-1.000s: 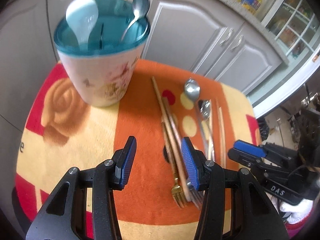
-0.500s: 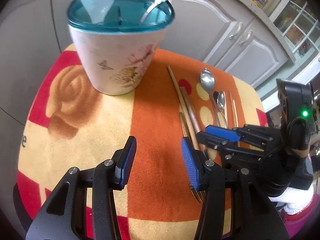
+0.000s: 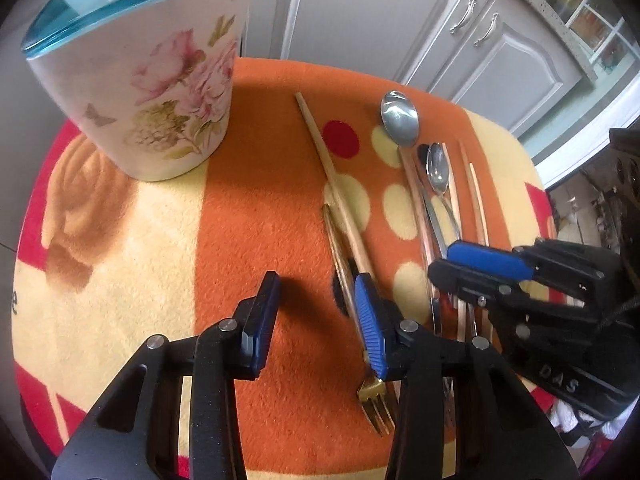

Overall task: Organize utensils
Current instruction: 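Move the left tool back over the remaining utensils toward the fork, then close the left tool on the gold fork handle and lift it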

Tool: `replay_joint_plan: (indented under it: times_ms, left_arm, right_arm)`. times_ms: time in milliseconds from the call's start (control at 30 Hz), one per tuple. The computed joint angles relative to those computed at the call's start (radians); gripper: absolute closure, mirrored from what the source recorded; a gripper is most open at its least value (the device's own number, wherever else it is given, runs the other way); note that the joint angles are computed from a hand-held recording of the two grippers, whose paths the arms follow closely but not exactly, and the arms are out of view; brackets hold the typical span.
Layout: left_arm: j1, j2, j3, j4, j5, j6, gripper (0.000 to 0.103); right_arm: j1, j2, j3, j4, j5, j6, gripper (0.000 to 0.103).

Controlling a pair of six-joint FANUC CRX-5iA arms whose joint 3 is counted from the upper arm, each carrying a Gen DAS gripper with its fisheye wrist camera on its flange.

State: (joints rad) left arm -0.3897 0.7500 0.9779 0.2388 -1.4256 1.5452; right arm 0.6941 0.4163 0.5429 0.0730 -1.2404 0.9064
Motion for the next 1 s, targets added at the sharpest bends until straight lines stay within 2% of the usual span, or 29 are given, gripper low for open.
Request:
replay_joint_plan:
  times_ms: [67, 167, 267, 367, 433, 533, 633, 700, 1000]
  left_arm:
    - [-0.007, 0.002, 0.003, -0.015, 0.005, -0.006, 0.066]
    - [0.002, -0.024, -0.049, 0.014, 0.030, -0.045, 0.079]
    - [0.016, -0.047, -0.083, 0.011, 0.027, -0.052, 0.079]
    - [0.030, -0.058, -0.089, 0.008, 0.006, -0.047, 0.085]
    - [0.043, -0.068, -0.109, 0.019, 0.000, -0.053, 0.086]
    - [0.070, -0.075, -0.139, 0.077, 0.005, -0.031, 0.086]
    - [0.088, -0.093, -0.177, 0.121, 0.046, -0.003, 0.085]
    - [0.082, -0.090, -0.158, 0.094, 0.050, 0.011, 0.083]
    - [0.048, 0.032, 0.074, -0.037, -0.054, 0.064, 0.079]
  right_arm:
    - [-0.001, -0.005, -0.002, -0.008, 0.005, 0.006, 0.082]
    - [-0.004, 0.013, 0.021, -0.029, 0.003, 0.016, 0.083]
    - [-0.010, 0.039, 0.060, -0.066, -0.016, 0.062, 0.083]
    - [-0.010, 0.051, 0.078, -0.101, -0.016, 0.082, 0.090]
    - [-0.014, 0.045, 0.076, -0.141, -0.009, 0.088, 0.091]
    - [0.003, 0.039, 0.059, -0.098, -0.005, 0.072, 0.091]
    - [0.006, 0.046, 0.069, -0.059, -0.002, 0.042, 0.090]
    - [0.002, 0.062, 0.097, -0.045, -0.019, 0.047, 0.090]
    - [-0.033, 0.209, 0.309, -0.055, -0.133, 0.113, 0.090]
